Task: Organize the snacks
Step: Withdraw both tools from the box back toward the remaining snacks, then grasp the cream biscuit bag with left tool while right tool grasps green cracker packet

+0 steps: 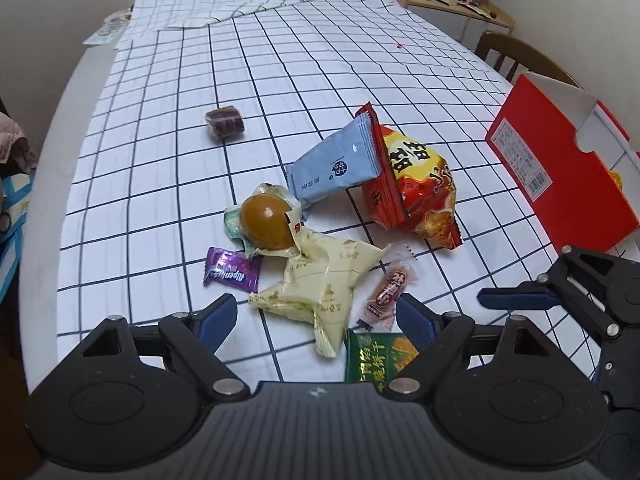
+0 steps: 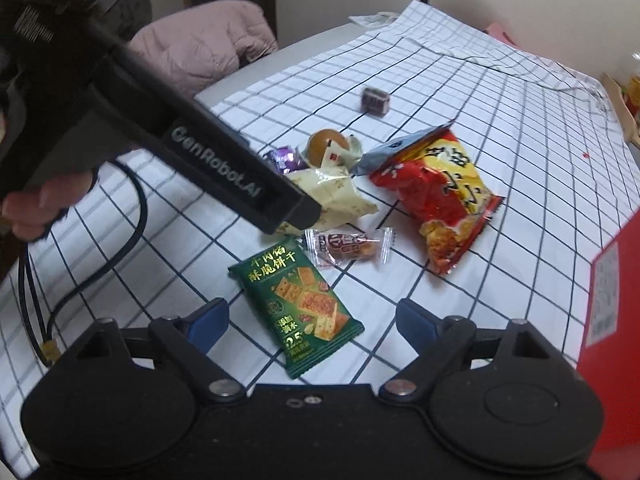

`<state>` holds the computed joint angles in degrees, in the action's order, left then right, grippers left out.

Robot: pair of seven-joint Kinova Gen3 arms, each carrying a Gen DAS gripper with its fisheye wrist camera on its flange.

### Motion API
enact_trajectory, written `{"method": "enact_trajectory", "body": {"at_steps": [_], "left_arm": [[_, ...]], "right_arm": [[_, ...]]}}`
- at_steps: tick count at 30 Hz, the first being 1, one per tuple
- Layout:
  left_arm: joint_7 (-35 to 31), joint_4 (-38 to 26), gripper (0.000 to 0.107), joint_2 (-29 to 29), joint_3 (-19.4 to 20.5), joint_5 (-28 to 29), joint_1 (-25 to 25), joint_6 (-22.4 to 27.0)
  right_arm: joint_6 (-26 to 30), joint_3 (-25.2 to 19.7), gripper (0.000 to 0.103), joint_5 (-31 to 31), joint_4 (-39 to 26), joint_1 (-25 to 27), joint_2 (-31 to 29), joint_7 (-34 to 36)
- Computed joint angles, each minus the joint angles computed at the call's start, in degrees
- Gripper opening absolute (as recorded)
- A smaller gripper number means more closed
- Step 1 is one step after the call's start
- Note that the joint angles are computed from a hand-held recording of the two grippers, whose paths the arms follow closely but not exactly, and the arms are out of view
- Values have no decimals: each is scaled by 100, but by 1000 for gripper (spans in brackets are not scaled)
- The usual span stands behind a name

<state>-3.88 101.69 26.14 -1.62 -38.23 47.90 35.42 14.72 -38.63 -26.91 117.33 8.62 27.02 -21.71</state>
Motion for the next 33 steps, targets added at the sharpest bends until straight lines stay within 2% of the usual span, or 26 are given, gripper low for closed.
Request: {"method": "enact_trajectory", "body": {"at_steps": [6, 10, 13, 15, 18, 22, 25, 28, 33], "left_arm": [[-135, 142, 87, 29, -99, -95, -106, -432], [-264, 262, 86, 22, -178, -9, -153, -750], [-399, 220, 83, 73, -243, 39, -105, -745], [-463, 206, 73, 96, -290, 43, -83, -787], [-703, 132, 64, 132, -271, 157, -166, -845], [-1056, 100, 62, 159, -240, 353, -246, -940], [-1241, 115, 54, 165, -226, 597, -326, -966], [-1220, 232, 50, 101, -315, 831, -357, -1142], [-971, 184, 42, 108, -533, 896, -84, -971]], "right_arm": [[103, 288, 76, 173, -154, -318, 140, -70], [74, 280, 72, 247, -166, -352, 220, -22], [33, 229, 69, 318, -175, -347, 281, 19], [15, 129, 68, 347, -163, -271, 309, 66], [145, 71, 63, 356, -214, -200, 344, 91], [181, 37, 57, 271, -202, -151, 339, 190], [178, -9, 52, 190, -151, -85, 302, 269], [130, -36, 47, 107, -67, -49, 243, 322], [-13, -48, 45, 0, 117, -13, 101, 231]]}}
